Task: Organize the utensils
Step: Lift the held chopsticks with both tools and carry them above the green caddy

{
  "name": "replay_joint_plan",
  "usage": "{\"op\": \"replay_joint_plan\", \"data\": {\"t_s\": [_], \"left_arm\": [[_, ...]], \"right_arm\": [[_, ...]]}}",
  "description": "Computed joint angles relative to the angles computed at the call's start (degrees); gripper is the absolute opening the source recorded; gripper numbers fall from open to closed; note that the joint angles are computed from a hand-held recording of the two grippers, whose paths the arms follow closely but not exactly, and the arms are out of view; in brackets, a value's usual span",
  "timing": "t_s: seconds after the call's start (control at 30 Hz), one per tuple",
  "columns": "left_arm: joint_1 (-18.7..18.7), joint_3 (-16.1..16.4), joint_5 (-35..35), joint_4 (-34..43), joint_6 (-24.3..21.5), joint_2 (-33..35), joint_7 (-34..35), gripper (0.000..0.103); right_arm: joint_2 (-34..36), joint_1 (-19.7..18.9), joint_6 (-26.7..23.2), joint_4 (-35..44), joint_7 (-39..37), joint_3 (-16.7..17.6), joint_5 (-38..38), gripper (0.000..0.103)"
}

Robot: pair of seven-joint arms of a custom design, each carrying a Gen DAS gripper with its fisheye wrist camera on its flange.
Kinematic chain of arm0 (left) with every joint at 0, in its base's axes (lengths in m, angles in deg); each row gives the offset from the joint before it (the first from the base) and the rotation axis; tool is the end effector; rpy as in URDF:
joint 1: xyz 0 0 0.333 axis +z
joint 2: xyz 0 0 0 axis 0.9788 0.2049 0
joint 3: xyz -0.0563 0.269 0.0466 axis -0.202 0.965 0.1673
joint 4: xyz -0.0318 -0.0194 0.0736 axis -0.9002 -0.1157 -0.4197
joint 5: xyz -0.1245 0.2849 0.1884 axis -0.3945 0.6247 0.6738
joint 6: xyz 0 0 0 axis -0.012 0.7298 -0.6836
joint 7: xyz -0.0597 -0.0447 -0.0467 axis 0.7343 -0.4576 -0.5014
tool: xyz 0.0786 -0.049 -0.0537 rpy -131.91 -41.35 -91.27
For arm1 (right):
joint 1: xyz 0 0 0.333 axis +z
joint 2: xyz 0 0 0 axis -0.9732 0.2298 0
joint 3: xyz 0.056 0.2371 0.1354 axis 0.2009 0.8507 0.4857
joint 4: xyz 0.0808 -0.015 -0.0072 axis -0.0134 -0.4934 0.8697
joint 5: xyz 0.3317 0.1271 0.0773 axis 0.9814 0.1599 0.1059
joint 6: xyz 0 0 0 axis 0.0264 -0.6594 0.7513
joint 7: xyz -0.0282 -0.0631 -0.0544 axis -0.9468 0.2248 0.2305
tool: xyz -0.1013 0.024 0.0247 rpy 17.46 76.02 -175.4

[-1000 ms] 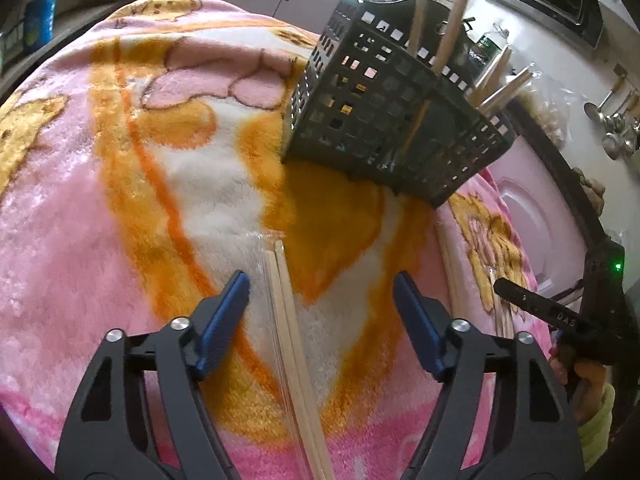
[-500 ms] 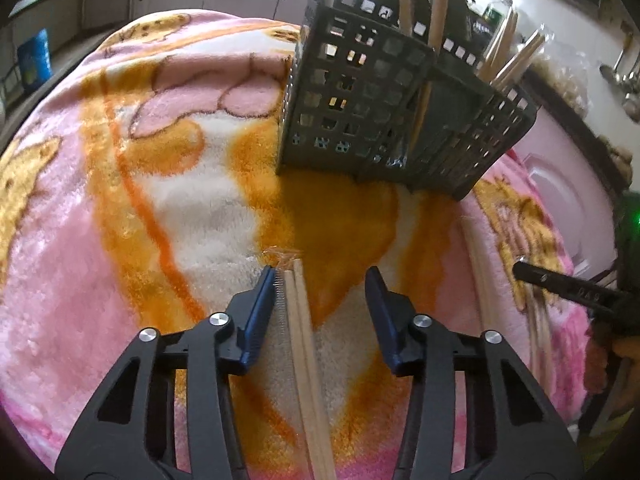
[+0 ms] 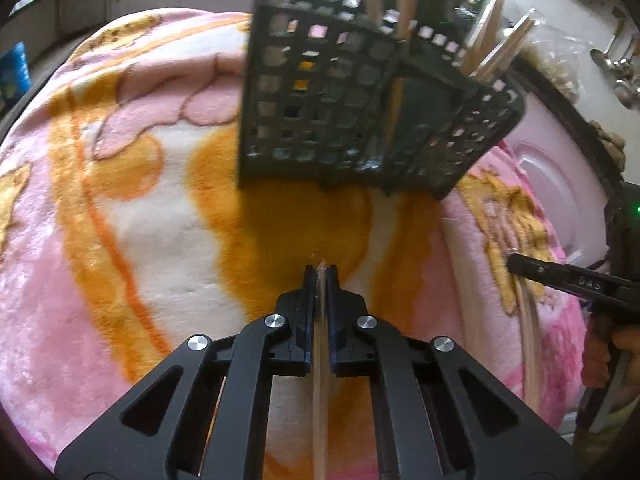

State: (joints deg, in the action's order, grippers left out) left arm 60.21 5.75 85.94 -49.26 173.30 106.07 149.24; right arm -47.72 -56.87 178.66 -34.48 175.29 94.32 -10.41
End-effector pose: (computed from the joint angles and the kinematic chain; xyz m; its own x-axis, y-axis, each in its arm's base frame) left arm 0.5675 -0.3853 0.4722 -0.2563 -0.9173 0.3048 -0.8379 0.0536 -0.5432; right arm 0.5521 0.3073 0.4724 -0.0908 -0.9113 -0.4017 -0.8811 0.2615 -0.3941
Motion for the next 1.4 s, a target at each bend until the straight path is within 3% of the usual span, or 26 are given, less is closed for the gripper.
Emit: {"op": "replay_joint_plan", "data": {"t_s": [0.13,0.43,0.63,0.8,0.9,1.17,1.4], "left_arm": [[0.01,-0.72,-0.49,0.69,1.11,0.01,1.08,0.001],[-0.02,-1.93,-1.85,0.55,5.29,-1.52,3.16,0.001],[-1.57,-0.2,1.64,-0.58,8.69,-3.78,0.66,0.001],[-1.96,0.9,4.88,-1.62,11.08,-5.69,-1.58,0.001],[-1.88,1.31,6.28,-1.96,12.62,-6.43,-2.94,0.001],[-1.36,2.5,9.61,-2.34,16.79,-7.93,-6.24,0.001],[-1.47,3.6,12.77,0.3,17.91,-7.75,-9.12,0.001]], "right_arm": [[-1.47,-0.67,4.88,-2.54,-2.65,0.92,2.79,0.007],[-5.01,0.51,10.07,-5.77,-2.73,0.31,0.66,0.007],[-6.43,1.34,15.89,-7.13,-4.37,0.71,0.47,0.006],[-6.48,3.24,18.4,-5.8,0.65,-0.57,-7.61,0.006],[-6.19,5.4,18.33,-3.35,7.82,-2.68,-18.72,0.006],[-5.1,7.81,17.64,2.73,19.99,-4.65,-37.14,0.006],[-3.42,7.85,18.67,6.69,23.32,-4.68,-41.67,0.006]]}}
